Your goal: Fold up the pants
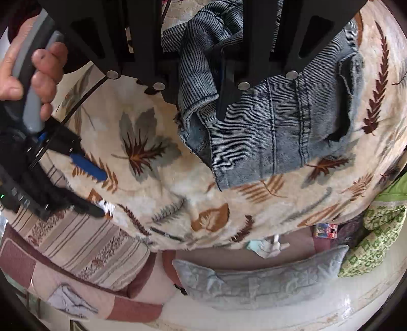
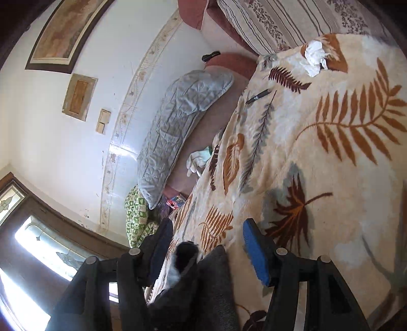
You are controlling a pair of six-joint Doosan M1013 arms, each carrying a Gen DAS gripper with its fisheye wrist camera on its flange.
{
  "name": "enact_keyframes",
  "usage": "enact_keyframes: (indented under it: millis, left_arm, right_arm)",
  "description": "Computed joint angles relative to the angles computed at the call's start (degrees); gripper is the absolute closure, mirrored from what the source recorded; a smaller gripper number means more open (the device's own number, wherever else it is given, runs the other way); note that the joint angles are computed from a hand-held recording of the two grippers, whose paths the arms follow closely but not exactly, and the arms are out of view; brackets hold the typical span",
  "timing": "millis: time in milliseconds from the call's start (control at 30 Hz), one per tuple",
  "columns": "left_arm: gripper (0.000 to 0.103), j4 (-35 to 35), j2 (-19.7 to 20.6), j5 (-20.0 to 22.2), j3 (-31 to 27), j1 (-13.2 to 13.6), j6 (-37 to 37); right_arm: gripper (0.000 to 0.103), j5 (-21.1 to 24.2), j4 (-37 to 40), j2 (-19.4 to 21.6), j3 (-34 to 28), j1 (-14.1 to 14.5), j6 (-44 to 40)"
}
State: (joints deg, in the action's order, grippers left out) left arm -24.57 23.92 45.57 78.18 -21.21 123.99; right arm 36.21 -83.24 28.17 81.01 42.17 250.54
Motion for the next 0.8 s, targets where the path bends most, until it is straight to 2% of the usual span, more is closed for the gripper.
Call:
enact_keyframes:
  millis: [67,100,267,333,400,433,467,533,633,733,800]
  left_arm:
    - [0.073,2.09,1.08,2.54,-0.73,-0.49,-2.29]
    - [0.065,0.87,1.18,3.47,-0.86,-0.28,-1.52]
    - [0.037,-12.08,-1.32,4.63,-0.55,2.49,11.38]
    - [0.023,-16.59,-3.00,0.55,0.39,3.84,16.51]
    - [0.012,-16.09,-4.21,-5.85,1.12,4.60,18.40]
    - [0.011,-14.97,-4.28,-8.32,1.10,5.02,18.25]
    - [0.011,-13.15,-3.95,-10.04,0.70,5.52,17.08]
    - [0.011,-4.03,-2.10,-11.26,-1.65,6.07,8.73]
    - [0.012,6.80,2.59,-6.94,-7.48,7.35,-5.42]
    - [0.012,8.83,7.00,-2.01,-12.55,8.45,-12.48]
    - [0.012,11.78,8.36,-1.82,-13.27,8.28,-14.90]
  right_arm:
    - [0.042,2.03,0.87,-0.14,-0.11,0.33,-2.04]
    - [0.042,2.31,1.24,-0.13,-0.21,0.36,-2.94]
    - [0.042,0.07,4.18,0.74,-1.60,-0.19,-6.70]
    - [0.042,-0.42,5.57,1.40,-2.64,-0.28,-8.71]
    - [0.042,-1.06,6.73,2.07,-3.76,-0.26,-11.17]
    - [0.042,-1.23,8.06,2.50,-4.61,-0.25,-13.69]
    - [0.042,-1.27,9.79,3.02,-5.71,-0.17,-16.98]
    - [0.042,-2.68,13.48,4.21,-8.11,-0.25,-24.18]
    - [0.042,-9.22,21.38,6.13,-11.66,-1.26,-35.91]
    - [0.042,-15.93,30.02,7.78,-14.43,-2.54,-46.32]
    - [0.042,-18.99,37.70,8.84,-16.14,-3.39,-54.03]
